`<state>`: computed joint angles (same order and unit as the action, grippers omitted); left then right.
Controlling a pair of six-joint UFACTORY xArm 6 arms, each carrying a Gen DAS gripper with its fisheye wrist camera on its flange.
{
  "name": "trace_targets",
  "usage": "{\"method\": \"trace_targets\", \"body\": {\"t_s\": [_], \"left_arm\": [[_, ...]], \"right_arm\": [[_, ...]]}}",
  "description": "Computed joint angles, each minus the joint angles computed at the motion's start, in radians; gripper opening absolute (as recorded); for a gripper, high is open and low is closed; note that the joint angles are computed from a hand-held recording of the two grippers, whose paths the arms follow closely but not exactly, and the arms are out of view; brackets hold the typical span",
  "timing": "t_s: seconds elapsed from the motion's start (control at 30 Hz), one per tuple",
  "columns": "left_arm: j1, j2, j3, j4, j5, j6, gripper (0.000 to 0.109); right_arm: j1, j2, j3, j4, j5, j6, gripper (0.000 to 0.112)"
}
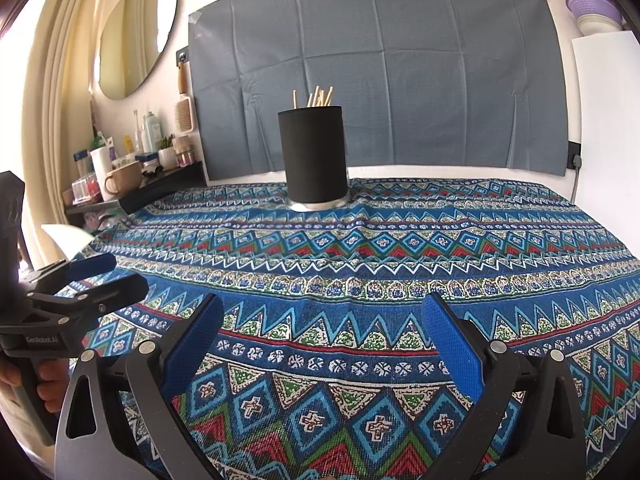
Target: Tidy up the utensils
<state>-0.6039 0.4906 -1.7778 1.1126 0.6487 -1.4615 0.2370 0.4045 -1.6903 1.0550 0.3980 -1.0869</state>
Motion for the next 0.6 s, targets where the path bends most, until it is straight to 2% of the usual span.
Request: {"method": "trace_targets", "body": {"t_s": [0.6], "left_arm": [[0.004, -0.008, 0.012, 0.021, -0.017, -0.022, 0.097]], "right_arm": [[0.001, 0.002, -0.002, -0.011, -0.008, 0.010, 0.095]]}}
